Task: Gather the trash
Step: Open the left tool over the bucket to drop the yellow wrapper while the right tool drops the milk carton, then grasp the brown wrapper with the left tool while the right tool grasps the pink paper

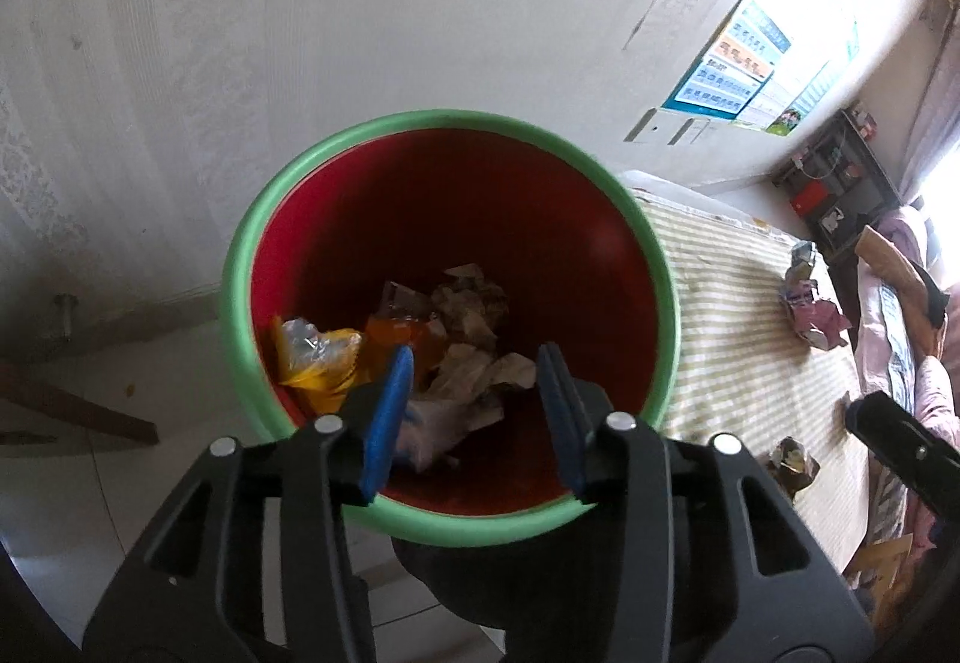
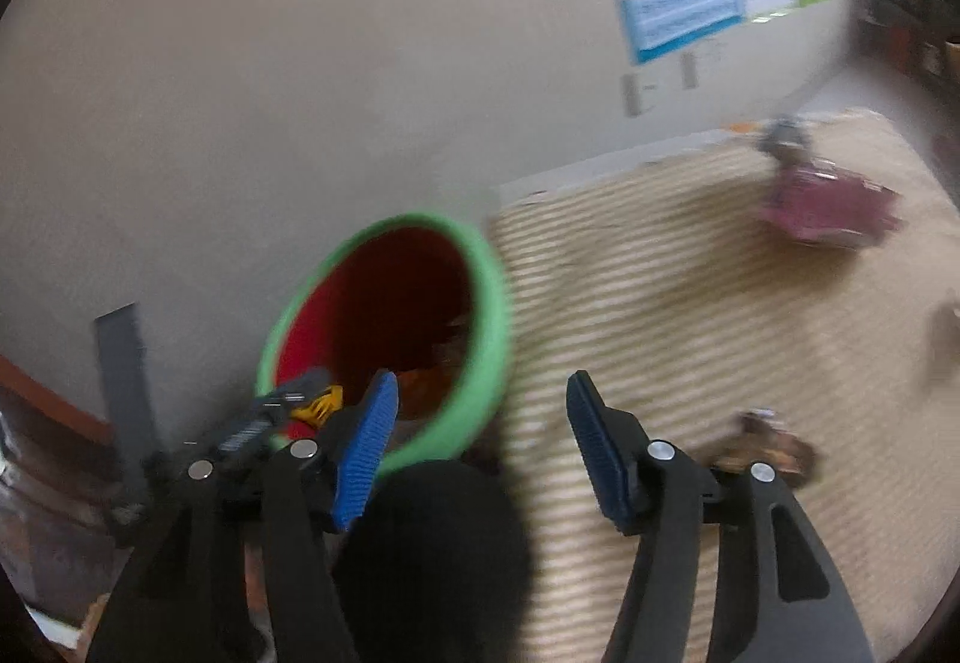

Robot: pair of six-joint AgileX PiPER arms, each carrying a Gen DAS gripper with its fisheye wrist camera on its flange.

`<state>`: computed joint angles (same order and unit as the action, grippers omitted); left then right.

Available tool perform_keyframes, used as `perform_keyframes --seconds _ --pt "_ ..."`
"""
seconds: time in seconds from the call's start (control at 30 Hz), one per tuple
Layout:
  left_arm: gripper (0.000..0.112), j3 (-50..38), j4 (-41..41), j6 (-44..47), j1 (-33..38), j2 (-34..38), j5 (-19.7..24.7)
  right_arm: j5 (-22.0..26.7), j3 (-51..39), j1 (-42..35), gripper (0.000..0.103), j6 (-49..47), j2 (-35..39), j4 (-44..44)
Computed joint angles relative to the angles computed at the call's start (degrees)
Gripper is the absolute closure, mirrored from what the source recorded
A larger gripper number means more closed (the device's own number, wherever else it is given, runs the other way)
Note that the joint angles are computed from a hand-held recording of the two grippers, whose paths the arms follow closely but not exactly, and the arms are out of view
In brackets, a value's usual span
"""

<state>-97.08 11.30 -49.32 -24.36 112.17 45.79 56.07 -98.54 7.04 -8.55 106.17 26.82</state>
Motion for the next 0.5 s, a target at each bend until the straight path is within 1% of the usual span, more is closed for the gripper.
perform_keyframes --seconds 0.07,0.17,0.2,0.23,0.27,0.33,0.4,0.5 --pt "0.067 -0.89 1.44 -0.37 -1.01 -0.06 0.32 -2.42 3.35 -3.79 0.041 -0.01 -1.90 -2.19" --pt "0.063 -3.53 3.80 -0.54 -2.89 0.74 1.89 -4.06 4.85 -10.14 0.040 1.96 -2.14 -6.39" --pt "0.062 -4.06 4.20 -0.53 -3.37 0.86 2.16 -5.07 4.98 -13.28 0.040 3.04 -1.78 -7.61" --pt "0.061 -4.87 4.46 -0.43 -3.93 1.14 2.52 -6.33 5.01 -15.48 0.036 4.18 -1.48 -9.07" --pt "0.060 -5.88 4.53 -0.26 -4.43 1.58 3.04 -8.64 4.52 -18.43 0.032 7.05 -0.54 -12.81" --pt "0.058 -7.58 4.52 0.27 -5.14 2.37 3.95 -9.60 1.28 -22.43 0.031 11.28 2.53 -17.74" --pt "0.056 -10.68 4.84 1.09 -6.45 3.90 5.89 -6.84 -4.99 -25.93 0.031 13.19 7.79 -18.99" --pt "0.056 -15.88 4.57 2.88 -8.16 6.59 8.96 0.51 -18.52 -28.70 0.031 15.63 17.88 -20.30"
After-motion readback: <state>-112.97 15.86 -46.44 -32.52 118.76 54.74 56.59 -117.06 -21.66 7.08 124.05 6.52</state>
